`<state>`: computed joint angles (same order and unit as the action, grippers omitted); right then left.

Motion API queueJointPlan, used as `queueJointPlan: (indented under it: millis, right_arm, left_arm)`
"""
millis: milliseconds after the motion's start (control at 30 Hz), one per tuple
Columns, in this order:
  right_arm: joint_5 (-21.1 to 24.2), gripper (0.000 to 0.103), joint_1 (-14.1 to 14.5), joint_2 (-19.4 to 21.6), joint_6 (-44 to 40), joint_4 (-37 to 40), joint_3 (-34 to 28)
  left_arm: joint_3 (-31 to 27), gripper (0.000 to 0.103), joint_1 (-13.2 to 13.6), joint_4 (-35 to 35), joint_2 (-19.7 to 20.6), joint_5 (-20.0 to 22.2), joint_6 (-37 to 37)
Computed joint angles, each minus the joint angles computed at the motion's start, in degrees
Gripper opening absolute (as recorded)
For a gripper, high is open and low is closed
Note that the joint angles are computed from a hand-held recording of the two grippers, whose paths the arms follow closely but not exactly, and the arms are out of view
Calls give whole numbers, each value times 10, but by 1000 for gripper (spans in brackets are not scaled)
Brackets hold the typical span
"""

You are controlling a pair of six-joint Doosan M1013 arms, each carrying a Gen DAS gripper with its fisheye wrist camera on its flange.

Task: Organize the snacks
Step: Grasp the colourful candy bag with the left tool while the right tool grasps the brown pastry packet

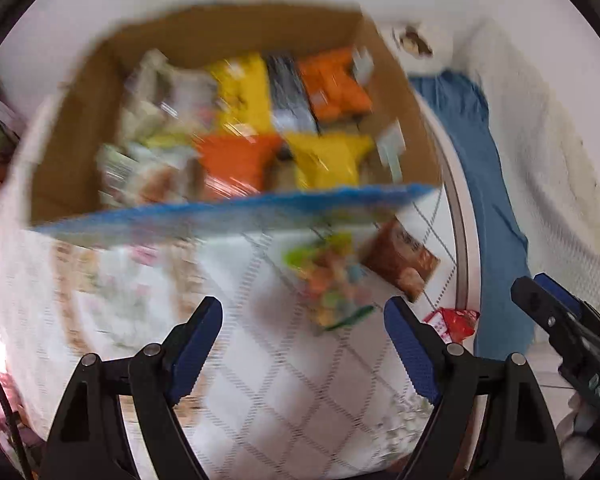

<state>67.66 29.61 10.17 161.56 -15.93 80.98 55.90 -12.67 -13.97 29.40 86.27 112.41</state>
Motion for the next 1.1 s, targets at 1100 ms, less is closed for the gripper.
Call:
queueJointPlan:
  millis: [1100]
  right_arm:
    - [98, 65, -52, 143, -397, 171, -65]
  left_arm:
    - [134, 57, 26, 52, -24, -18, -77]
